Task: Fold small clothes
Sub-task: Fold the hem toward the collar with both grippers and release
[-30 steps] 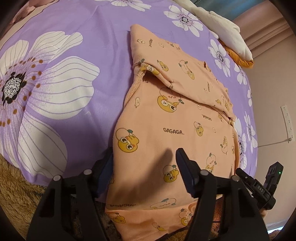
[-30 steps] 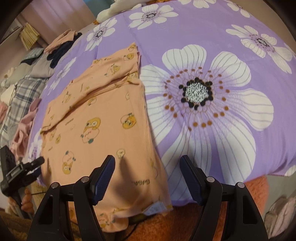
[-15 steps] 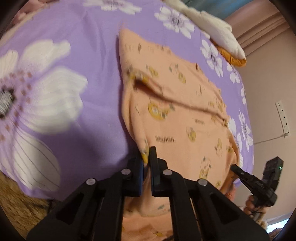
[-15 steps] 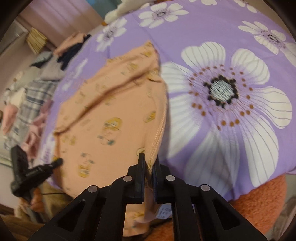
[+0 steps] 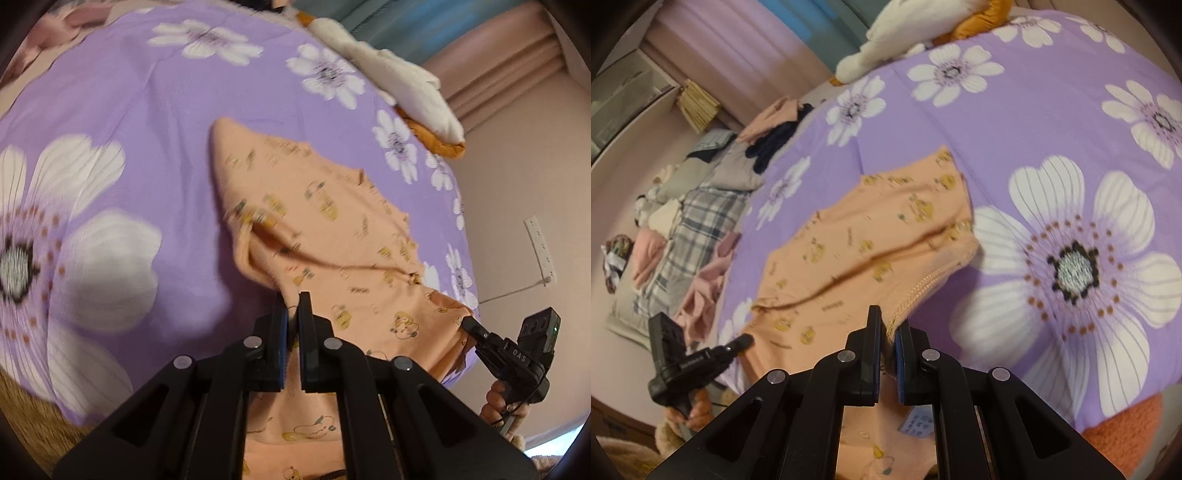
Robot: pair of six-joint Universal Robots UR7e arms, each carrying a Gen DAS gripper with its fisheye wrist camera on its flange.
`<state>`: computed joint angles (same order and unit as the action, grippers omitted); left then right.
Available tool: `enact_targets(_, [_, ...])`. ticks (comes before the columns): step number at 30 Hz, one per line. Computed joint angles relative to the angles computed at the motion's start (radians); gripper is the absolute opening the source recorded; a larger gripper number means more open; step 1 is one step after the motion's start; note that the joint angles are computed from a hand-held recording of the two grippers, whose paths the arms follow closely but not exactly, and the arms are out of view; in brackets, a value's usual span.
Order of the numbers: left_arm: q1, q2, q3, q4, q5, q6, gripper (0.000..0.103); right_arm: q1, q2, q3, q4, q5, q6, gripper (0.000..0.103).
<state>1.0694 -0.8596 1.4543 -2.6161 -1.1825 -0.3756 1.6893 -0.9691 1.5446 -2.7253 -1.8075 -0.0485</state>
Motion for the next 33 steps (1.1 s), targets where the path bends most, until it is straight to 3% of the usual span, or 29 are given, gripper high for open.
enact_targets(8, [0.014,0.066,-0.147,-0.034,0.042,0.066,0.004,0.003,0.053,-0.108,-0.072,-0.038,-0.045,0.008])
enact_targets(20, [0.06,0.249,-0.413,0.209,0.163,0.053,0.007,-0.042,0.226,-0.326,0.114,-0.165,0.0,0.008])
enact_targets(25, [0.062,0.252,-0.4,0.191,0.173,0.064,0.007,-0.046,0.209,-0.291,0.087,-0.171,-0.027,0.008])
enact_targets(28, [0.058,0.226,-0.369,0.178,0.148,0.039,0.019,-0.041,0.184,-0.267,0.095,-0.183,-0.027,0.018])
enact_targets(30, [0.042,0.2,-0.325,0.151,0.159,0.039,0.037,-0.04,0.166,-0.241,0.069,-0.186,-0.037,0.046])
enact_targets(31, [0.031,0.19,-0.303,0.137,0.185,0.046,0.045,-0.038,0.151,-0.219,0.049,-0.193,-0.046,0.053])
enact_targets(32, [0.017,0.175,-0.274,0.133,0.221,0.048,0.061,-0.036,0.142,-0.205,0.035,-0.199,-0.056,0.059])
enact_targets(33, [0.006,0.159,-0.245,0.133,0.238,0.046,0.065,-0.036,0.138,-0.195,0.023,-0.203,-0.063,0.059])
